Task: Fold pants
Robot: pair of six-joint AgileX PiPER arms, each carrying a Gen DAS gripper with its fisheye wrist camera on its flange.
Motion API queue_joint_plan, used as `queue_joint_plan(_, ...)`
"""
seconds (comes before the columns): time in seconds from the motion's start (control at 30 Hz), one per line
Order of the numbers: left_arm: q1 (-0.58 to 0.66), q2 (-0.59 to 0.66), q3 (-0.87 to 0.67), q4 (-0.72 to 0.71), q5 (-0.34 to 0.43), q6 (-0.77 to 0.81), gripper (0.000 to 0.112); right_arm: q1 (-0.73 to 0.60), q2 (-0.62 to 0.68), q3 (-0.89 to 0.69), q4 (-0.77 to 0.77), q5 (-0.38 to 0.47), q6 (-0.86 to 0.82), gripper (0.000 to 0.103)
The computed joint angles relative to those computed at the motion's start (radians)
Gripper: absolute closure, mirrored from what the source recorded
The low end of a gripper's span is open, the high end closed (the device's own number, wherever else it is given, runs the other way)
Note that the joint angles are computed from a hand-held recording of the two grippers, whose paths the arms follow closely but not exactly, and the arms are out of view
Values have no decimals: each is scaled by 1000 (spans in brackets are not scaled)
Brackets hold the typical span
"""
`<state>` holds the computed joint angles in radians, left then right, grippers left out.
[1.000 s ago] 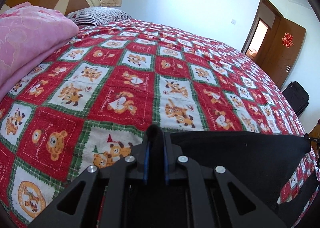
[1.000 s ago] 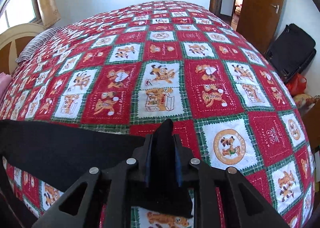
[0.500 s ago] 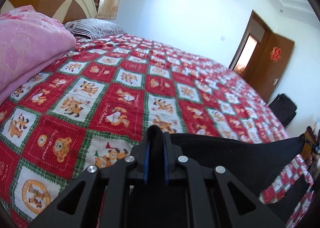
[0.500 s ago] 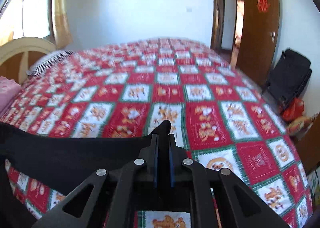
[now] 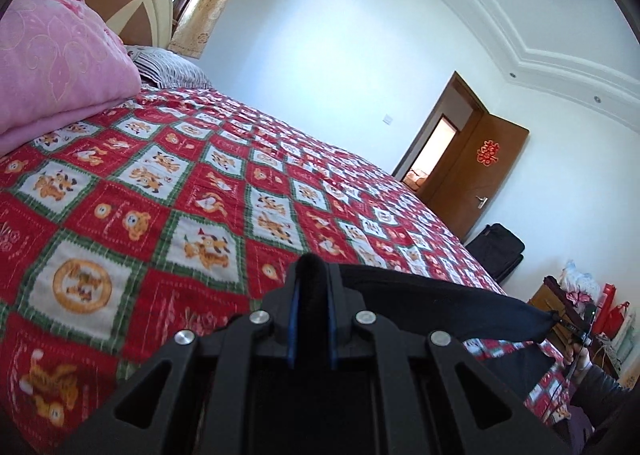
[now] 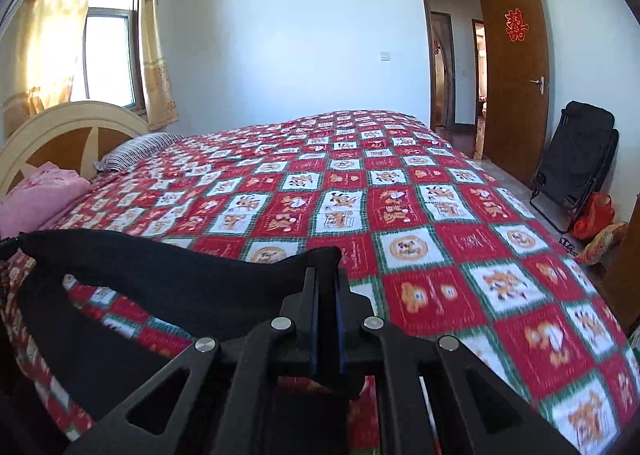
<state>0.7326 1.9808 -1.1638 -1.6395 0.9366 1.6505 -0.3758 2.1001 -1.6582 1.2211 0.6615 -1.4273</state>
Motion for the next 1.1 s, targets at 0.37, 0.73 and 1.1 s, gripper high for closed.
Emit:
queue_joint_plan(0.37,94,14,123,33,48,151,100,-58,-112,232,-83,-24,-132,97)
queue_joint_plan(0.73,151,-7,191,75,39,246,91,-109,-189,405,-26,-123,-280,97)
queue_joint_plan(1.1,241,-89,307,-71,-132,417,47,-160,-332,507,-49,-107,-173,38)
